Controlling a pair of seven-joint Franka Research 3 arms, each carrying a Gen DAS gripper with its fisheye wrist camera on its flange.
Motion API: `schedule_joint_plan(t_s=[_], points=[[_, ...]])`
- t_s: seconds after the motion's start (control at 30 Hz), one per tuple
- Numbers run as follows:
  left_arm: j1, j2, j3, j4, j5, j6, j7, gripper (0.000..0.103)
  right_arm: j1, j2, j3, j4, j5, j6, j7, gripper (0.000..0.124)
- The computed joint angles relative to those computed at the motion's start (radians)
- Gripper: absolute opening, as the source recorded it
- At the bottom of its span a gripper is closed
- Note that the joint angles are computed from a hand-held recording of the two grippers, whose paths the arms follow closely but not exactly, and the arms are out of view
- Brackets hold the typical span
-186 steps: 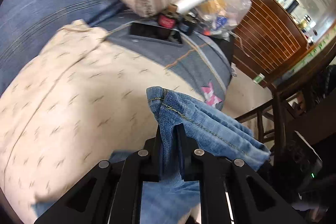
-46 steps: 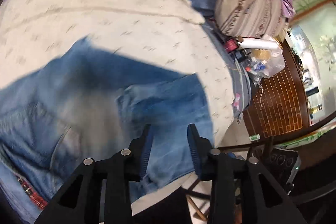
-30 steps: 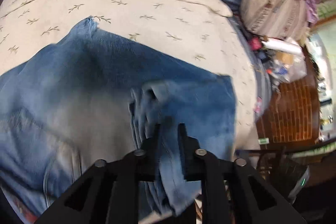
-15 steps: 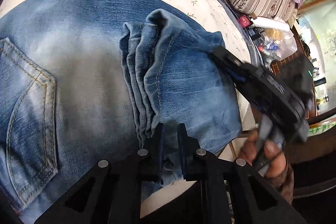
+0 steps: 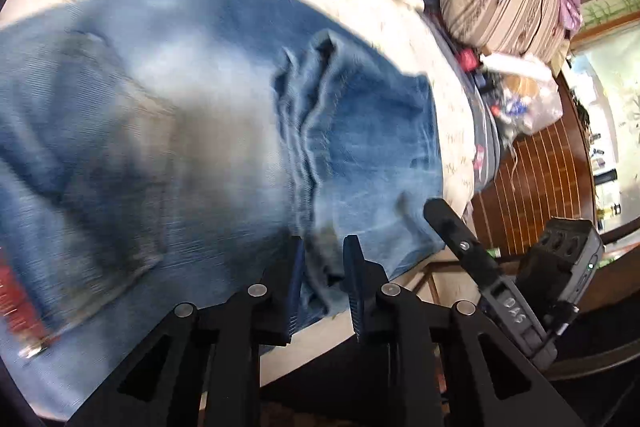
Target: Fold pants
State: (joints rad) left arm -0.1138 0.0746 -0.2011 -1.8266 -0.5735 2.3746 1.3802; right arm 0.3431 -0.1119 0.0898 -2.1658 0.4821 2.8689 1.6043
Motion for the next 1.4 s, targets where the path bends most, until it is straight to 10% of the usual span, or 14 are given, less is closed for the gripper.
schedule_joint_plan(t_s=[0.63, 0.93, 1.4], points=[[0.073, -0.664, 0.362, -0.604, -0.069, 0.045, -0.110, 0.053, 0.203, 0.165, 0.121, 0.258, -0.529, -0.172, 0.014, 0.076], [0.043, -0.595, 0.446, -0.612, -0.229, 0.020, -0.011, 0.057, 0.340, 0.251, 0.103, 0.304, -0.959, -0.149, 0.036, 0.082], [0.126, -0.321, 0.365, -0.429, -0.415, -0.069, 0.170, 0.062, 0.478, 0.386, -0.004, 0.400, -1.329, -0.195, 0.234, 0.091]])
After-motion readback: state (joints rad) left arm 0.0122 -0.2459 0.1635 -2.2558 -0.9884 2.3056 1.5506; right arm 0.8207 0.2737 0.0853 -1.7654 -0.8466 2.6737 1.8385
